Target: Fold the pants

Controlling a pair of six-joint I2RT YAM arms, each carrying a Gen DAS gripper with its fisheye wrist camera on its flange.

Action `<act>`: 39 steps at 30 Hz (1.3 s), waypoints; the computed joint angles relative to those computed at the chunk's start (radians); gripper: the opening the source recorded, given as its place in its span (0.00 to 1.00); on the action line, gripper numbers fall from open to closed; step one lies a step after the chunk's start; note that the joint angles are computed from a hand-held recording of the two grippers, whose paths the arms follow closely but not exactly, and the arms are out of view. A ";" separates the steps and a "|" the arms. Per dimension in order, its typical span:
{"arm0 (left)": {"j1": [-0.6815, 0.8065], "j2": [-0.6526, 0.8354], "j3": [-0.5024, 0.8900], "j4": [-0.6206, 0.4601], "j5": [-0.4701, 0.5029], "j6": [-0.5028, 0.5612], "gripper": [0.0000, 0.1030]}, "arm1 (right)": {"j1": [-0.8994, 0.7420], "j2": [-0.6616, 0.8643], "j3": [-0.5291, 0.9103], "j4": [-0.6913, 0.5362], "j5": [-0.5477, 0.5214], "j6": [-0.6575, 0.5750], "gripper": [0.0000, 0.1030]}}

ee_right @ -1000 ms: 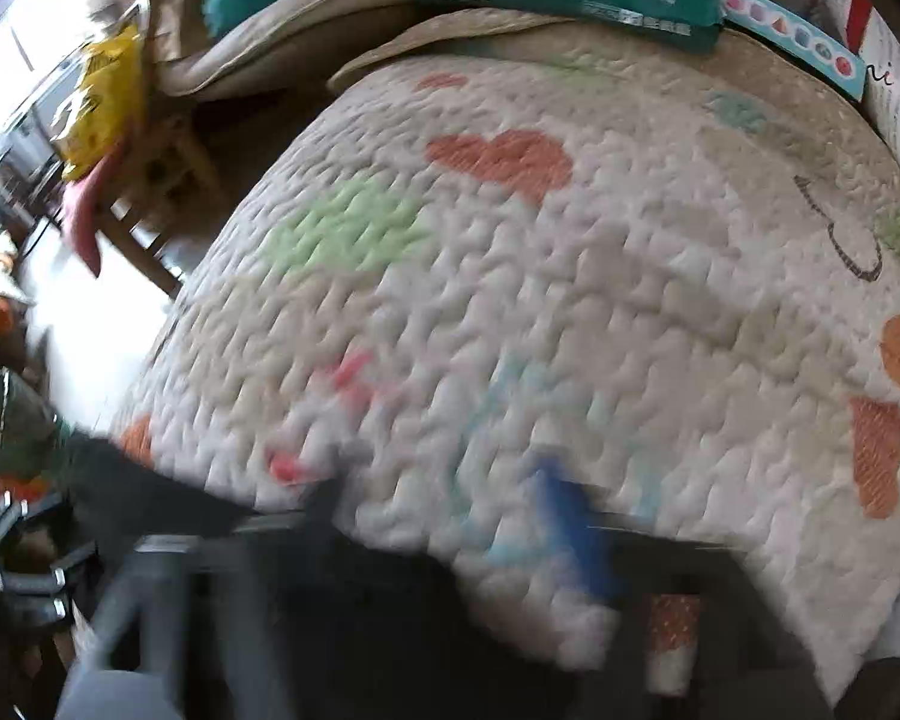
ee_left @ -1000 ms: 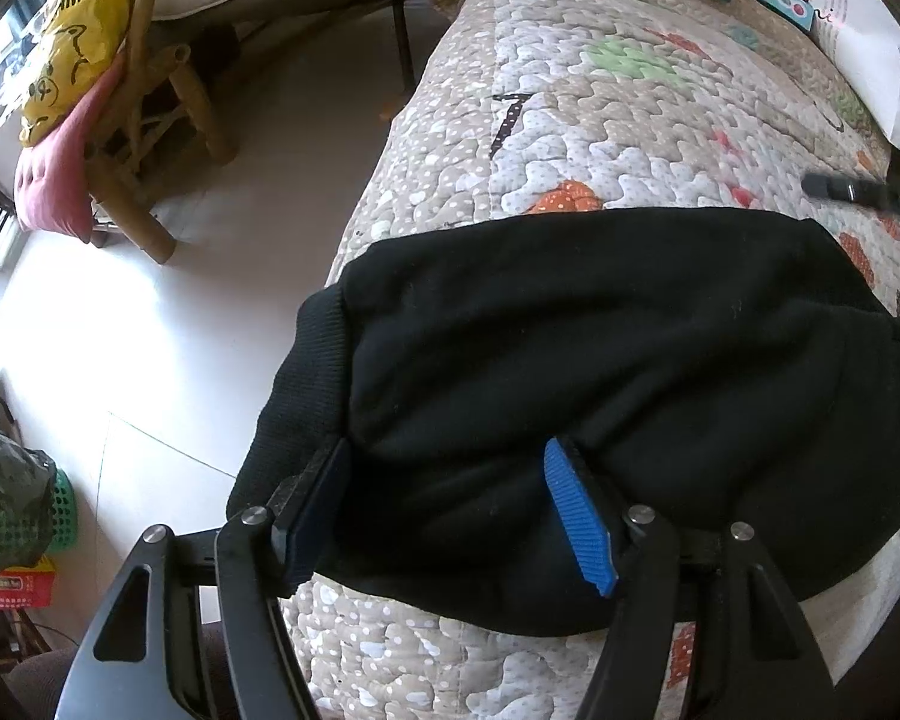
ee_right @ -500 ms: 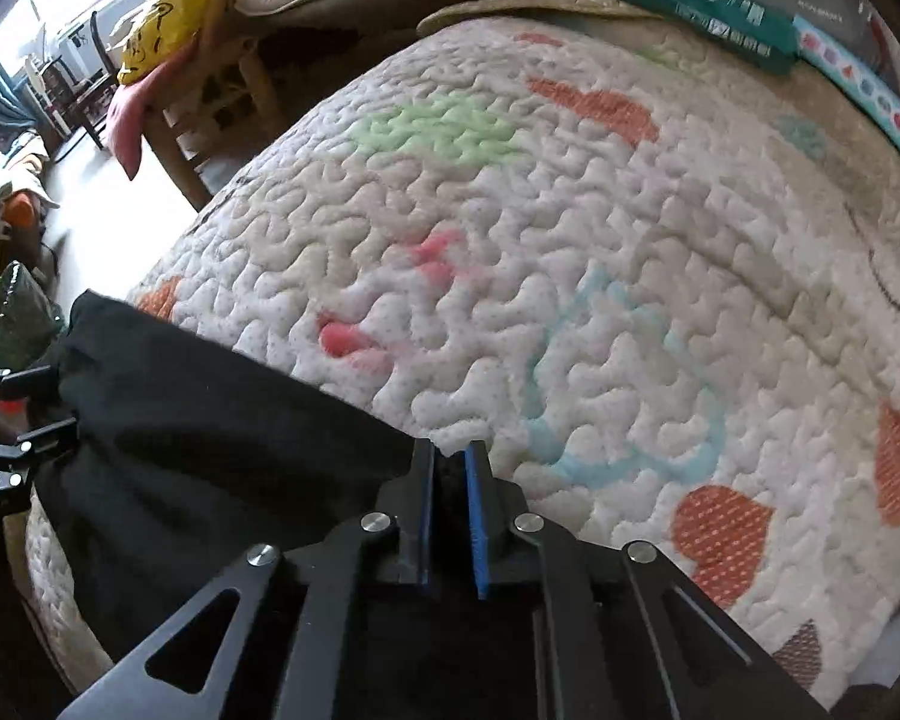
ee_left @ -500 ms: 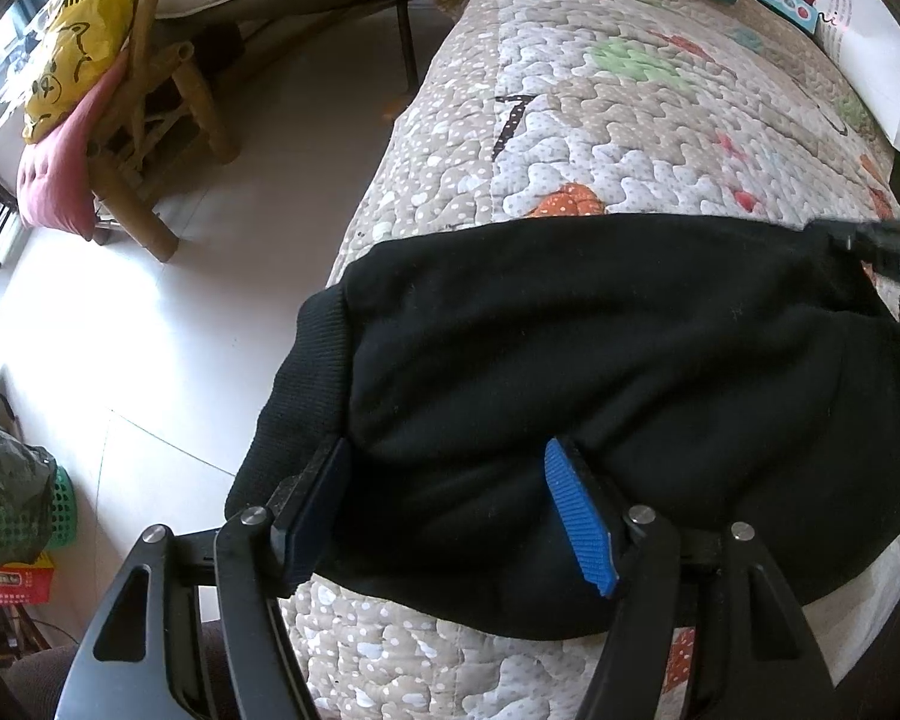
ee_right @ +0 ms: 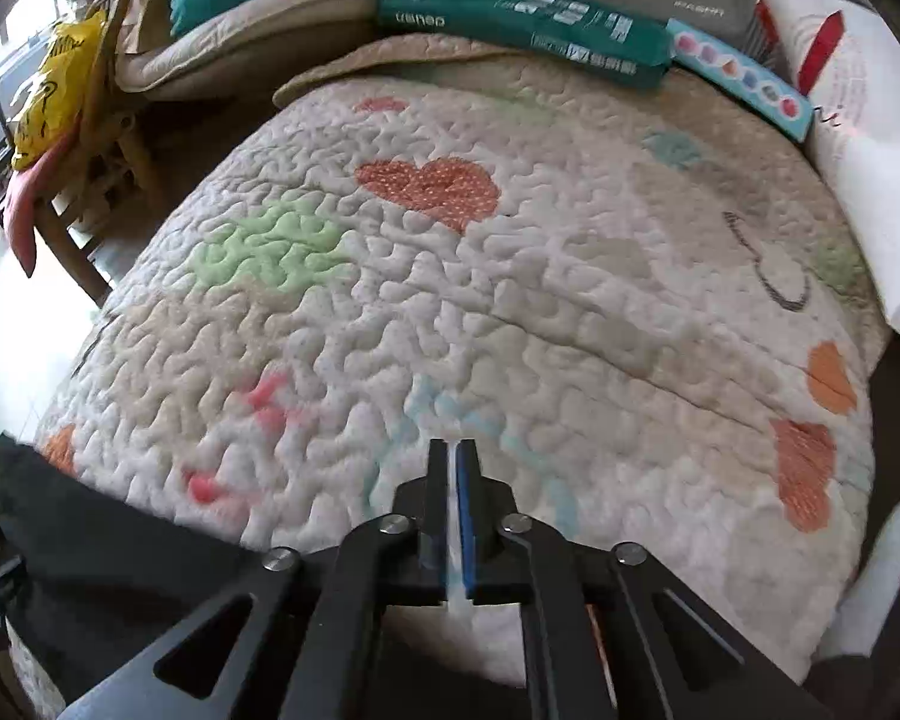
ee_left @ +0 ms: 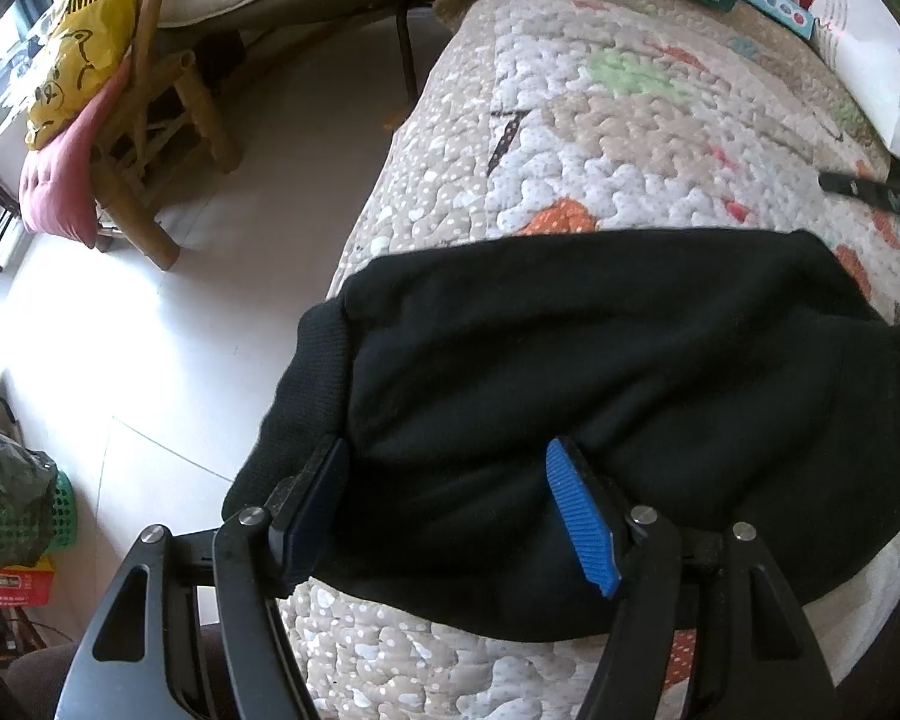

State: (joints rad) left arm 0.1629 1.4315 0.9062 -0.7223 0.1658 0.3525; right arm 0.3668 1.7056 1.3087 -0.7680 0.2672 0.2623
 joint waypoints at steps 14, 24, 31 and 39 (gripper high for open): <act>0.018 -0.372 -0.166 0.177 0.027 -0.051 0.66 | 0.619 -0.531 -0.411 -0.148 0.244 0.751 0.83; 0.107 -0.490 -0.237 0.155 0.065 -0.056 0.66 | 0.777 -0.559 -0.459 -0.186 0.320 0.989 0.83; 0.129 -0.458 -0.225 0.150 0.081 -0.061 0.66 | 0.797 -0.548 -0.457 -0.200 0.331 1.010 0.83; 0.167 -0.430 -0.177 0.070 0.145 -0.039 0.66 | 0.788 -0.502 -0.459 -0.156 0.300 0.985 0.83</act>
